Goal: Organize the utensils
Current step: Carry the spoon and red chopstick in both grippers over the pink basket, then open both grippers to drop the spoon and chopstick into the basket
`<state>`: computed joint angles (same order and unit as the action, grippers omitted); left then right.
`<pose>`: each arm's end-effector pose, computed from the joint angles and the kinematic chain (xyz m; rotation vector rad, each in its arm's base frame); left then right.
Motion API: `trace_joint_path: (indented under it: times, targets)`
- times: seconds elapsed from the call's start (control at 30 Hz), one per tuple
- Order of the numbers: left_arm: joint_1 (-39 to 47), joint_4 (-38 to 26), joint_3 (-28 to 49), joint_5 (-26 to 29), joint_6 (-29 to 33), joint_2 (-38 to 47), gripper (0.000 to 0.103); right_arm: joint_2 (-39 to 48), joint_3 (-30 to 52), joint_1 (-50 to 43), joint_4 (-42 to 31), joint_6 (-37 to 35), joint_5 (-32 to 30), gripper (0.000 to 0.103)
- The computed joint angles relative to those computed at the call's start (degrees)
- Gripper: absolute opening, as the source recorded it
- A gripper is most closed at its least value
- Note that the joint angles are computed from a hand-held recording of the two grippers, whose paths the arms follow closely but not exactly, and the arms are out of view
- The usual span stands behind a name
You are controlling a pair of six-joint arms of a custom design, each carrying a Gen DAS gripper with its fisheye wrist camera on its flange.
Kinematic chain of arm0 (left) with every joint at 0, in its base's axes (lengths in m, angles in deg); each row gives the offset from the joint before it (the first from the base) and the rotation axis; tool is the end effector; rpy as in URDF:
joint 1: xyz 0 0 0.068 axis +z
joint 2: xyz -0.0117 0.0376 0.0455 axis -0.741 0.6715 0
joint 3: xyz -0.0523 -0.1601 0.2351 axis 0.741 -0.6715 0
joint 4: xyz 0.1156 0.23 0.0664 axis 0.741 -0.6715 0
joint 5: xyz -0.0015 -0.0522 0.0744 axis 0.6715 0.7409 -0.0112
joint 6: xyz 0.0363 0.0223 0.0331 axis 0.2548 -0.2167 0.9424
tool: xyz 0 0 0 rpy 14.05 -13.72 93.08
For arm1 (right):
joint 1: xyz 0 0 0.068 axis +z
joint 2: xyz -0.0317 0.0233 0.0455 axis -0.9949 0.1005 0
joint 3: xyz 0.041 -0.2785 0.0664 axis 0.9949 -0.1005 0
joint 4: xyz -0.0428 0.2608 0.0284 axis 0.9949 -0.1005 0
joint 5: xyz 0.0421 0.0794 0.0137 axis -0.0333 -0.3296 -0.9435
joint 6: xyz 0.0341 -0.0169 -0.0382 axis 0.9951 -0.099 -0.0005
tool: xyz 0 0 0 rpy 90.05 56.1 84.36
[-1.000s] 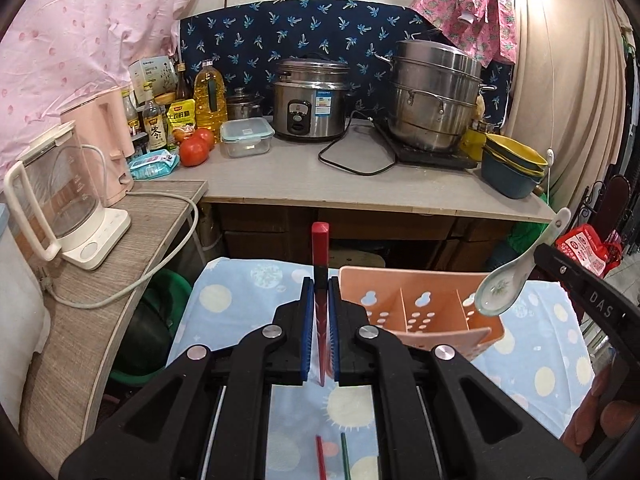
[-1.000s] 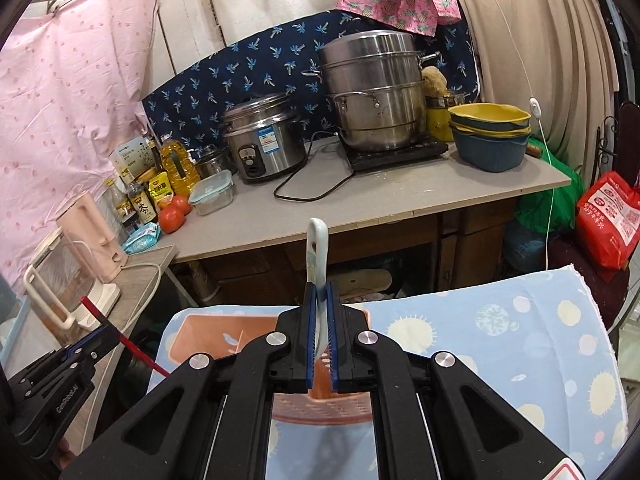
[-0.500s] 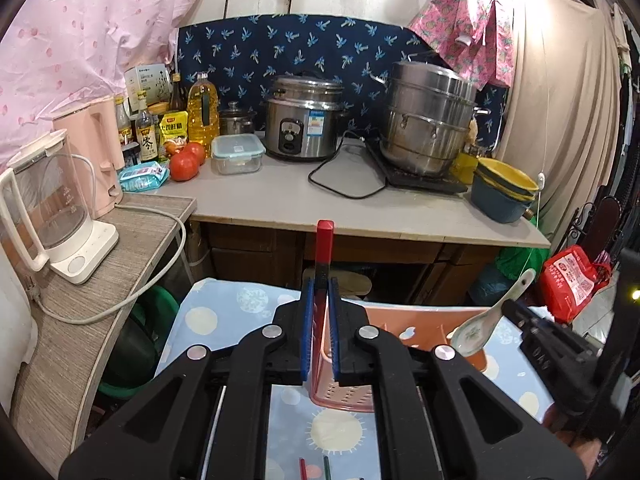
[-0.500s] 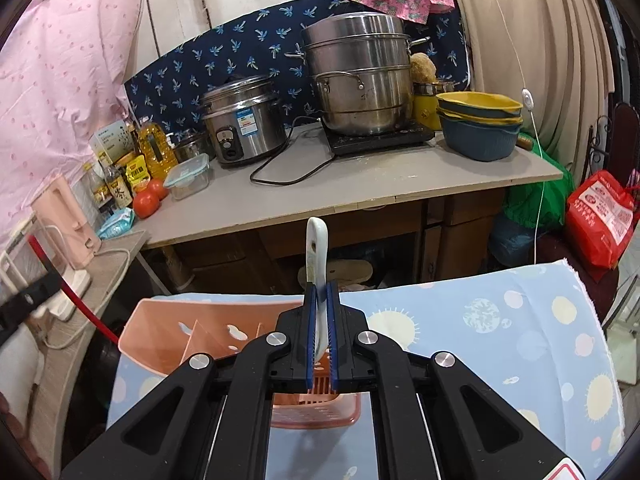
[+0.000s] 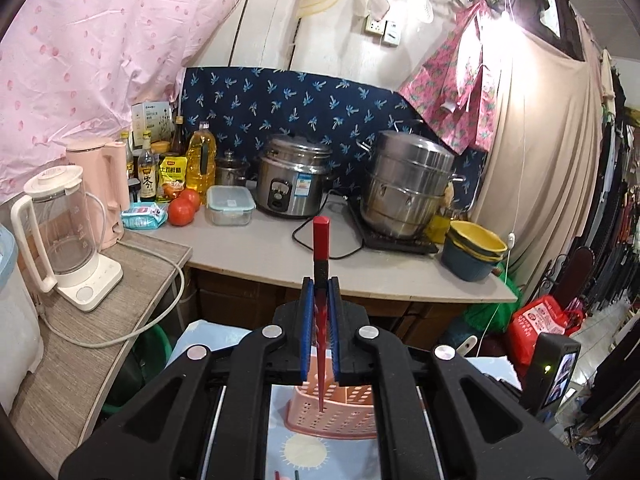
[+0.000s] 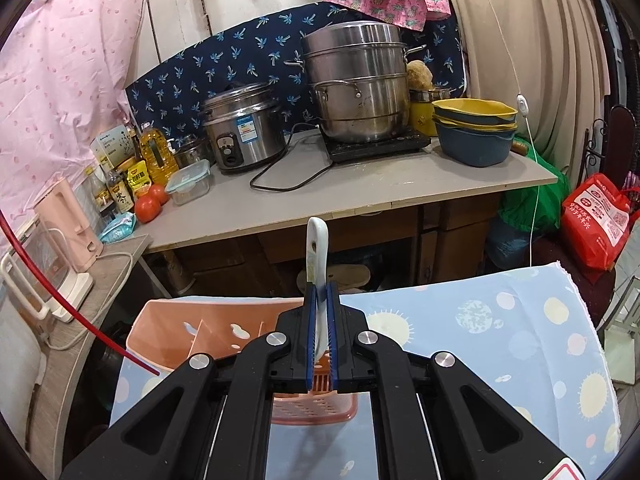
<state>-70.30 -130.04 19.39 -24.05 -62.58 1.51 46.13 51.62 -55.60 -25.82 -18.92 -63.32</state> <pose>0.1758 -0.0697 0.4495 0.0688 1.9834 -0.3550 0.1933 0.0873 0.3414 0.3478 2.1520 0.0949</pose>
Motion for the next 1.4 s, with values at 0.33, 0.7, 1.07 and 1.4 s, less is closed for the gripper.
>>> trace_joint_path:
  times: [0.33, 0.7, 1.07, 1.4]
  targets:
    - [0.8, 2.2, 1.0, -0.2, -2.5, 3.5, 0.007, 2.1, -0.3, -0.8, 0.8, -1.5, -1.3, 0.005]
    - [3.1, 4.0, 1.3, 1.4, -2.9, 3.2, 0.007, 2.6, -1.2, -0.6, 2.0, -1.0, -1.8, 0.005]
    - [-2.2, 7.6, -6.9, -5.2, -1.1, 7.1, 0.017, 2.7, -2.4, 0.9, 1.8, -1.1, -0.8, 0.027]
    - [-7.4, 1.6, -14.5, -13.4, -2.2, -0.3, 0.037, -4.7, -2.5, 12.2, -8.5, 9.2, 6.2, 0.033]
